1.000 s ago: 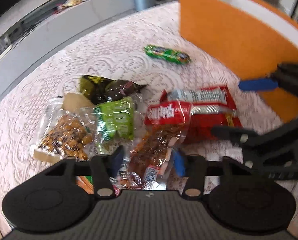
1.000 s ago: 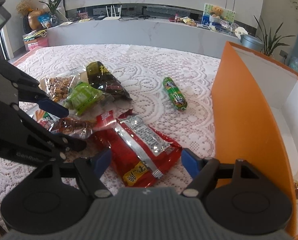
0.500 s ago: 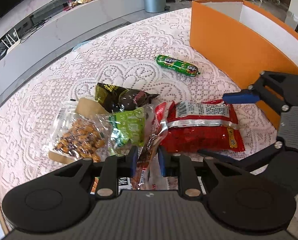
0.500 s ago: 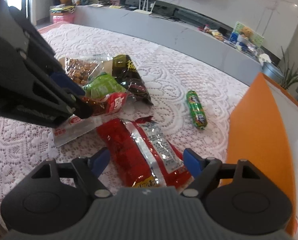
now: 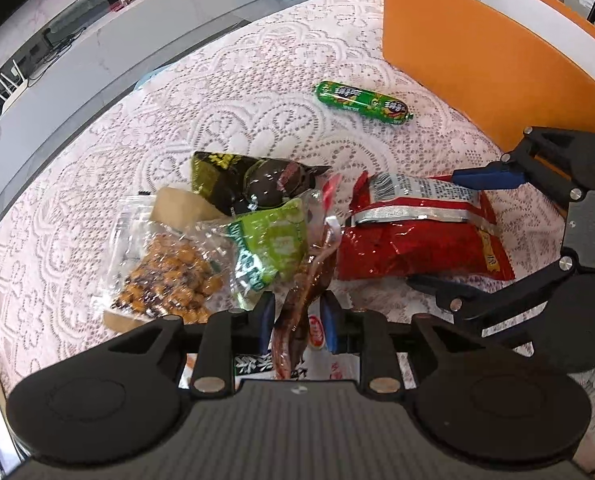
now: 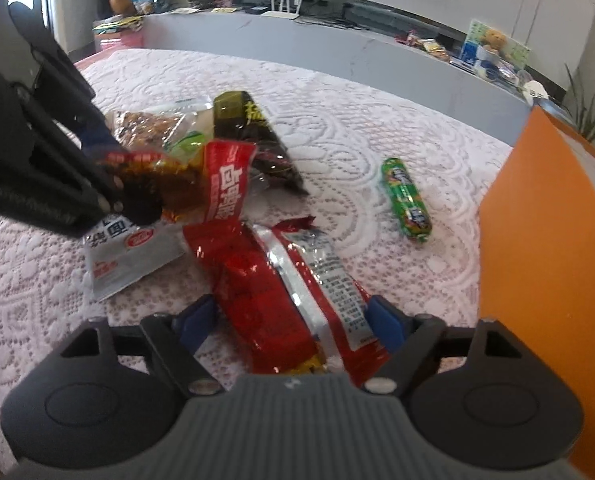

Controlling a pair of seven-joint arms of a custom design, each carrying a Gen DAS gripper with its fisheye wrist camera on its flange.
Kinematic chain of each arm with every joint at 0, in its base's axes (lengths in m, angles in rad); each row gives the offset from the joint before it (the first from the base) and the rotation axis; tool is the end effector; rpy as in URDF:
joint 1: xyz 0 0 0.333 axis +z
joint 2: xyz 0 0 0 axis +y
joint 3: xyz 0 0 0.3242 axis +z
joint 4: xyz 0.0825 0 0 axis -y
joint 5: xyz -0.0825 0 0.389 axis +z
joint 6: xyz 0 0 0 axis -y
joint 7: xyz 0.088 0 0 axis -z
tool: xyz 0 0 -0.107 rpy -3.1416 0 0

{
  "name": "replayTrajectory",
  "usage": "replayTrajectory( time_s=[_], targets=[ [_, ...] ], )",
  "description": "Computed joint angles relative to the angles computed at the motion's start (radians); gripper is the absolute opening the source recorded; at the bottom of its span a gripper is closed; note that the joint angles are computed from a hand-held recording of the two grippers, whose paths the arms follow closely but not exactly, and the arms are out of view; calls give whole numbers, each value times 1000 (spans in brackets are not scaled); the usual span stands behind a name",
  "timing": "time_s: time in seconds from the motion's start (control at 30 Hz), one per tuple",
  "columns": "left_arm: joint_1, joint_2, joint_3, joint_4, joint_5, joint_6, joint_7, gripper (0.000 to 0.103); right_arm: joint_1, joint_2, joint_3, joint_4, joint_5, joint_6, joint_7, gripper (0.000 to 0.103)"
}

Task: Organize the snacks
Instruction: 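Grasp the red jerky strip with the left tool while the right tool grasps the red chip bag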

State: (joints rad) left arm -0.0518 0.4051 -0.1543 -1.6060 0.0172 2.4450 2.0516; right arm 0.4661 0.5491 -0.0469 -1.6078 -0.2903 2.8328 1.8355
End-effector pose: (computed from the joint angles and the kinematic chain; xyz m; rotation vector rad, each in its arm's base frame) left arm 0.7030 -0.1307 0.4501 -1.2110 2.5103 -0.4238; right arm 0.6705 0.3220 0.3898 -2.1402 1.3940 -0.6208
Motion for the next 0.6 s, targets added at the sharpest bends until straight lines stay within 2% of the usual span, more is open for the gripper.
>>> replayTrajectory(
  time_s=[0.1,0.2,0.3,0.4,0.6],
  targets=[
    [-11,0,3,-8,17,16,-13,32,23,-5,-24,-9,-29,5,20,72],
    [-19,-6,7,-18,27,27,-38,21,51,-12,-55,-19,-74,6,56,71],
    [-7,-15,-2,-31,-7,41,-61,20,40,-25,-43,-34,-78,15,62,70],
    [1,-34,-5,-57,-35,69,-89,19,48,-40,-56,-51,-94,29,101,70],
    [14,-87,-11,-117,-88,117,-141,19,-7,-66,3,-73,-18,32,101,68]
  ],
)
